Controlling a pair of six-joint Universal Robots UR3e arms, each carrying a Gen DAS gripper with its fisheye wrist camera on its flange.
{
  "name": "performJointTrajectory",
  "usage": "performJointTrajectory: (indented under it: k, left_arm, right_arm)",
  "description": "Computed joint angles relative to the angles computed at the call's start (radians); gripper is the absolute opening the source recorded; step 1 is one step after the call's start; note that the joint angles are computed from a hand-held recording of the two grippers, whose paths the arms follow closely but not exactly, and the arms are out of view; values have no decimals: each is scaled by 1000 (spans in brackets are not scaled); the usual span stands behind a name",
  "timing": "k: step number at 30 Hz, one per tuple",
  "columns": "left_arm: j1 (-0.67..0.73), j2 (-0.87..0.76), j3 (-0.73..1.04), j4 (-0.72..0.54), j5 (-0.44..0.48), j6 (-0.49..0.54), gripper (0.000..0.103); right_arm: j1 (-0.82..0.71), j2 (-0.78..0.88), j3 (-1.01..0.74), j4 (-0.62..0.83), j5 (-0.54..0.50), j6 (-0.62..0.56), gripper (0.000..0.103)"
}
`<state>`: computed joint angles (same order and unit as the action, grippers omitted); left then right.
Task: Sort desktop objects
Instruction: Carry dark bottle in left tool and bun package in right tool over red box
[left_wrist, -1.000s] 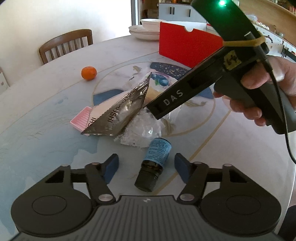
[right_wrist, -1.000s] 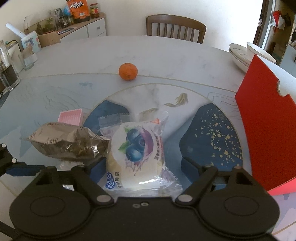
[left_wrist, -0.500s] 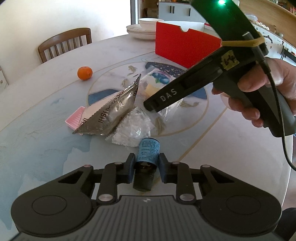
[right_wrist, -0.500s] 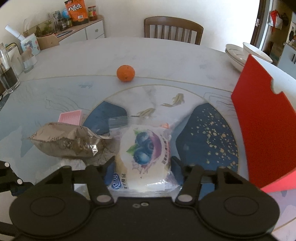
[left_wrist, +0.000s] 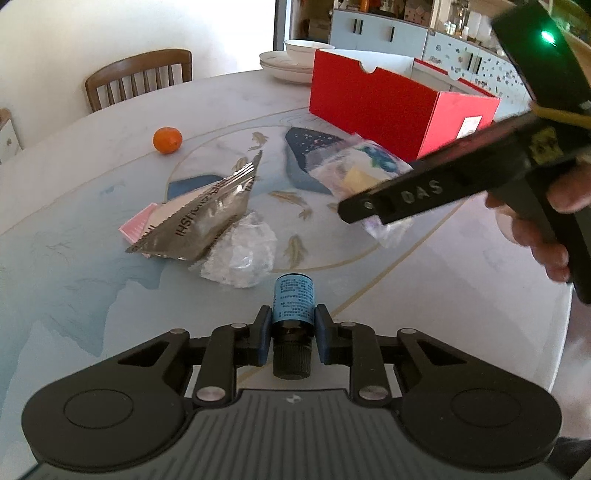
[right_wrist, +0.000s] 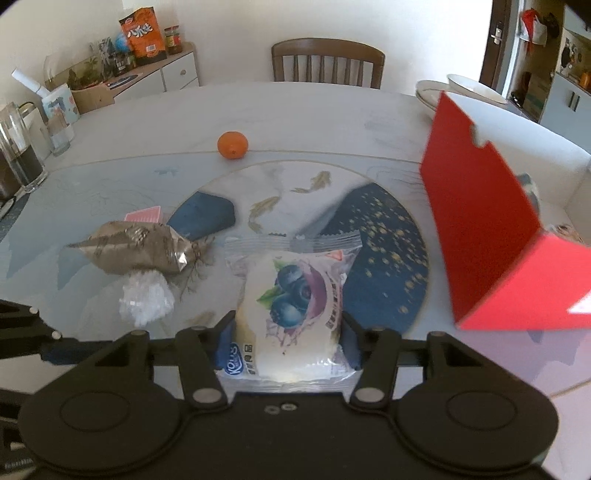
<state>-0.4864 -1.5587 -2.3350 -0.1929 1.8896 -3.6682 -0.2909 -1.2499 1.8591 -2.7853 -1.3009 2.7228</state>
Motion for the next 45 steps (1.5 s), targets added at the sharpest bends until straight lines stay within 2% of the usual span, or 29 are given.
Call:
performJointTrajectory:
  k: [11, 17, 22, 33, 39, 45]
  left_arm:
    - [-86, -49, 168, -97, 57, -87, 23]
    - [-115, -116, 314, -154, 101, -69, 23]
    - [-111, -182, 446, -194, 97, -63, 23]
    - [-105, -384, 815, -291, 113, -1, 23]
    - [-100, -518, 1052, -358, 131, 30, 23]
    - [-89, -661, 1322, -465, 138, 65, 23]
  right_arm:
    - [-141, -223, 153, 100, 88, -91, 55]
    - [-229, -321, 149, 223, 119, -152, 55]
    - [-311, -367, 116, 324, 153, -207, 55]
    - [-481, -370, -60, 555, 254, -340, 55]
    - [-536, -278, -233, 669, 288, -416, 55]
    - [-570, -156, -413, 732, 312, -439, 55]
